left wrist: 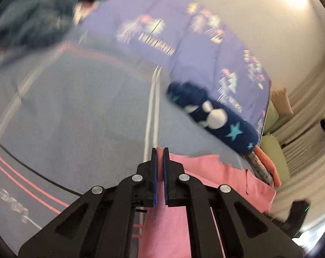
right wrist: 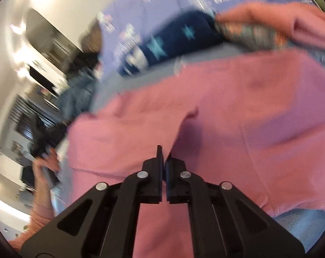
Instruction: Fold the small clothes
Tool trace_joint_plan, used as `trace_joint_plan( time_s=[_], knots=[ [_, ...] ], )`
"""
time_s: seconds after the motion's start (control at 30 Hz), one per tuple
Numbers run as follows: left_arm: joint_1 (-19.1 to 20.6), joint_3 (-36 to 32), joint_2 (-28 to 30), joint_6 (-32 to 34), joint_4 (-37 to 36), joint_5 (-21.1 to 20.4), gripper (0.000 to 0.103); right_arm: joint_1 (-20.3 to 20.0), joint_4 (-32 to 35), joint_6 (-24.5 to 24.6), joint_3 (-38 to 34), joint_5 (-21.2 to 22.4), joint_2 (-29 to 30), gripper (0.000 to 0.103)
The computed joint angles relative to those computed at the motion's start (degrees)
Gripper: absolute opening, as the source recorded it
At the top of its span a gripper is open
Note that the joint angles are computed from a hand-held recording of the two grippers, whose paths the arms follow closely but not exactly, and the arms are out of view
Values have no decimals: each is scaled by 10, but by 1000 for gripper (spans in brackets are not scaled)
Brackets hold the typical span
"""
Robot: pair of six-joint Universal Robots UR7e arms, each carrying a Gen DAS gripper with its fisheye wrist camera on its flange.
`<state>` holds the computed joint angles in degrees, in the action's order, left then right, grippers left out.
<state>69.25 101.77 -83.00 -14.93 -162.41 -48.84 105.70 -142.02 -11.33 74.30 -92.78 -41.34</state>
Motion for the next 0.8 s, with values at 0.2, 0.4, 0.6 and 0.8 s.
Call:
trace_joint_plan(
  time_s=[0.2, 0.4, 0.6, 0.8],
  knots=[
    [-34, -9, 35, 44, 46, 176, 23, 17, -1, 23, -17, -130, 15, 2],
    [-29, 5, 1, -17, 92, 126, 44, -2, 4, 39, 12, -109, -6, 11],
    [-71, 68, -40, -19, 115, 122, 54, -3, -4, 23, 32, -94, -33, 28],
    [-123, 102, -37, -4, 129, 120, 55, -20, -88, 33, 138, -88, -122, 42]
  ],
)
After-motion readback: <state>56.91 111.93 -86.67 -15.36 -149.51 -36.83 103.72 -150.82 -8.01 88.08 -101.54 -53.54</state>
